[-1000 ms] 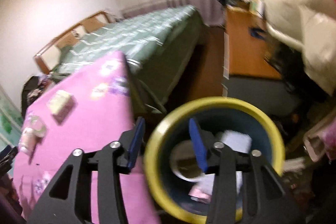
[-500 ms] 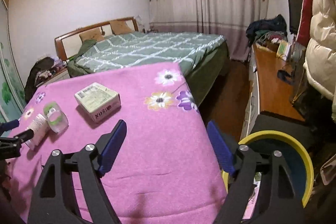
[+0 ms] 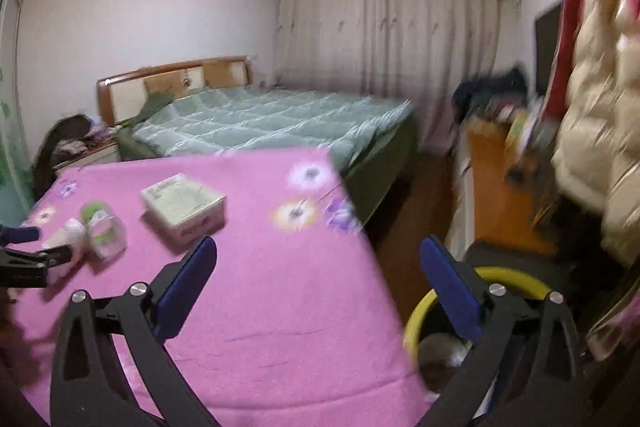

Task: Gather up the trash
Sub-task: 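Grasp the white pill bottle with the left gripper and lift it, then carry the pill bottle over the bin with the left gripper and release it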

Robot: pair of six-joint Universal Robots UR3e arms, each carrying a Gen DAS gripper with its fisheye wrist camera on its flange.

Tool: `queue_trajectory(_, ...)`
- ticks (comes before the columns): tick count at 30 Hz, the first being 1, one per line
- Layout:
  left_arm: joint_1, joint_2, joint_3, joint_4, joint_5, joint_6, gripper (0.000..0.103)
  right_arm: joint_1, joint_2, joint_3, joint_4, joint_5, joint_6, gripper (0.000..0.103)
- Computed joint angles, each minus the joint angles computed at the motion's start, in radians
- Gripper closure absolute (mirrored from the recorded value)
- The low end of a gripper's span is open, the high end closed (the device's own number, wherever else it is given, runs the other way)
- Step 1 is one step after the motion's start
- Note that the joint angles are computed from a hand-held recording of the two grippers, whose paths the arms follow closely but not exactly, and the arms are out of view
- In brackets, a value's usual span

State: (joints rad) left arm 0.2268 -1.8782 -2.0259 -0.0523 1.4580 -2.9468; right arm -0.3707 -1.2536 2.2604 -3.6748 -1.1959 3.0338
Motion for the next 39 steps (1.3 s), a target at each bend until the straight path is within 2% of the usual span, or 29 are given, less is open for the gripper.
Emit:
queue_trajectory(3, -0.001, -0.015, 0.025, -0.021, 0.0, 0.002, 0.008, -0.018, -0.002, 0.035, -0.064, 0.008, 0.025, 0.006)
queue_trajectory(8, -0.015, -0.052, 0.088, -0.065, 0.015, 0.004, 0.015, 0.018, 0.011, 0.053, -0.132, -0.032, -0.007, 0.006)
queue_trajectory(12, -0.019, -0.08, 0.131, -0.095, 0.017, 0.0, 0.018, 0.013, 0.003, 0.06, -0.144, -0.019, -0.006, 0.006)
queue_trajectory(16, -0.022, -0.108, 0.171, -0.139, 0.01, 0.001, 0.027, -0.044, -0.016, 0.081, -0.129, 0.095, -0.008, 0.006)
queue_trajectory(19, -0.024, -0.116, 0.184, -0.154, 0.005, 0.0, 0.037, -0.089, -0.018, 0.118, -0.224, 0.137, 0.025, 0.006)
queue_trajectory(23, -0.029, -0.093, 0.172, -0.153, 0.005, 0.003, 0.053, -0.119, -0.045, 0.14, -0.256, 0.131, 0.038, 0.006)
queue_trajectory(25, -0.035, -0.063, 0.151, -0.147, 0.015, 0.002, 0.055, -0.124, -0.077, 0.13, -0.2, 0.099, 0.01, 0.006)
queue_trajectory(27, -0.045, -0.026, 0.123, -0.138, 0.022, 0.004, 0.056, -0.145, -0.089, 0.138, -0.208, 0.098, 0.004, 0.006)
queue_trajectory(30, -0.058, 0.029, 0.087, -0.142, 0.027, 0.015, 0.056, -0.263, -0.149, 0.19, -0.239, 0.196, -0.032, 0.006)
queue_trajectory(33, -0.076, 0.079, 0.057, -0.159, 0.022, 0.019, 0.056, -0.346, -0.218, 0.219, -0.178, 0.274, -0.076, 0.006)
queue_trajectory(34, -0.082, 0.094, 0.048, -0.166, 0.017, 0.02, 0.056, -0.407, -0.266, 0.231, -0.11, 0.334, -0.095, 0.006)
queue_trajectory(36, -0.096, 0.117, 0.032, -0.172, 0.011, 0.013, 0.056, -0.45, -0.295, 0.244, -0.074, 0.384, -0.113, 0.006)
queue_trajectory(37, -0.108, 0.13, 0.022, -0.171, 0.009, 0.01, 0.056, -0.505, -0.342, 0.246, 0.003, 0.407, -0.119, 0.006)
queue_trajectory(39, -0.132, 0.145, 0.008, -0.159, 0.017, 0.003, 0.056, -0.548, -0.363, 0.259, 0.03, 0.454, -0.137, 0.006)
